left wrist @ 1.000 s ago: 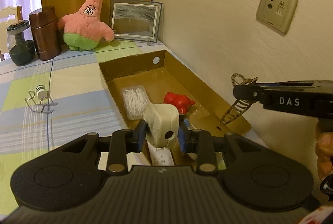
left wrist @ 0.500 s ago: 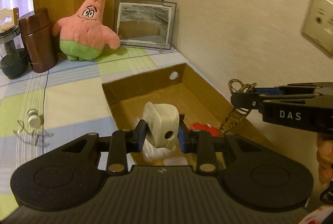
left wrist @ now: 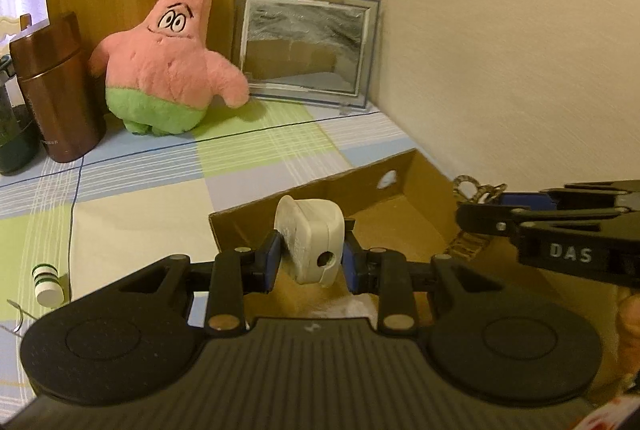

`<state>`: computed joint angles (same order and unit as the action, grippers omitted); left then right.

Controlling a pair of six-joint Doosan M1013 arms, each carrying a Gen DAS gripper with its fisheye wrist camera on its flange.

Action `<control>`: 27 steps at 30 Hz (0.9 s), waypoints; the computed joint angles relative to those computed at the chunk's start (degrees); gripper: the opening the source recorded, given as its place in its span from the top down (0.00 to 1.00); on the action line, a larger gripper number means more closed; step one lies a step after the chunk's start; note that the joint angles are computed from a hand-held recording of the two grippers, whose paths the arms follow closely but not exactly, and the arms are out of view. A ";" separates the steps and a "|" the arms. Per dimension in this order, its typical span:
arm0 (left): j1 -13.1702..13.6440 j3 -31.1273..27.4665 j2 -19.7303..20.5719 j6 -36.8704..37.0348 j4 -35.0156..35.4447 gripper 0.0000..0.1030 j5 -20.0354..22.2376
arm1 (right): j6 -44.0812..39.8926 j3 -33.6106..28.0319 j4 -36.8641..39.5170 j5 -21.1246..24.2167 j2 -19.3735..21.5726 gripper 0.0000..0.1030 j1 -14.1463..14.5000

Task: Organize rigid objects
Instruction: 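Open the left tool to drop the plug adapter while the right tool drops the hair clip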

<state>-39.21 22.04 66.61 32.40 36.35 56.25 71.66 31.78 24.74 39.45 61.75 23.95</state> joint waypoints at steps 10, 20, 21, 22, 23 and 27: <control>0.11 4.03 -1.90 -3.77 4.37 0.69 -1.87 | 0.04 -0.63 -0.13 0.57 0.62 0.74 0.21; -0.51 12.99 -6.88 -9.94 6.68 0.69 -4.71 | 0.67 -2.93 -1.95 2.01 1.63 0.73 0.64; -0.58 13.58 -7.22 -10.12 6.84 0.69 -4.82 | 0.70 -3.24 -2.24 2.10 1.76 0.73 0.71; -0.65 14.02 -7.46 -10.13 7.07 0.69 -4.82 | 0.01 -3.17 -1.76 1.82 1.74 0.73 0.71; -0.74 14.49 -7.70 -10.31 7.27 0.69 -4.78 | -1.12 -2.96 -0.75 1.45 1.62 0.73 0.67; -1.11 17.28 -9.28 -12.39 8.34 0.69 -4.82 | -1.28 -0.16 0.43 -1.45 -0.13 0.64 0.67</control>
<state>-40.32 39.32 57.34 20.01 44.69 51.43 70.38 31.62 25.17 38.01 61.62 24.63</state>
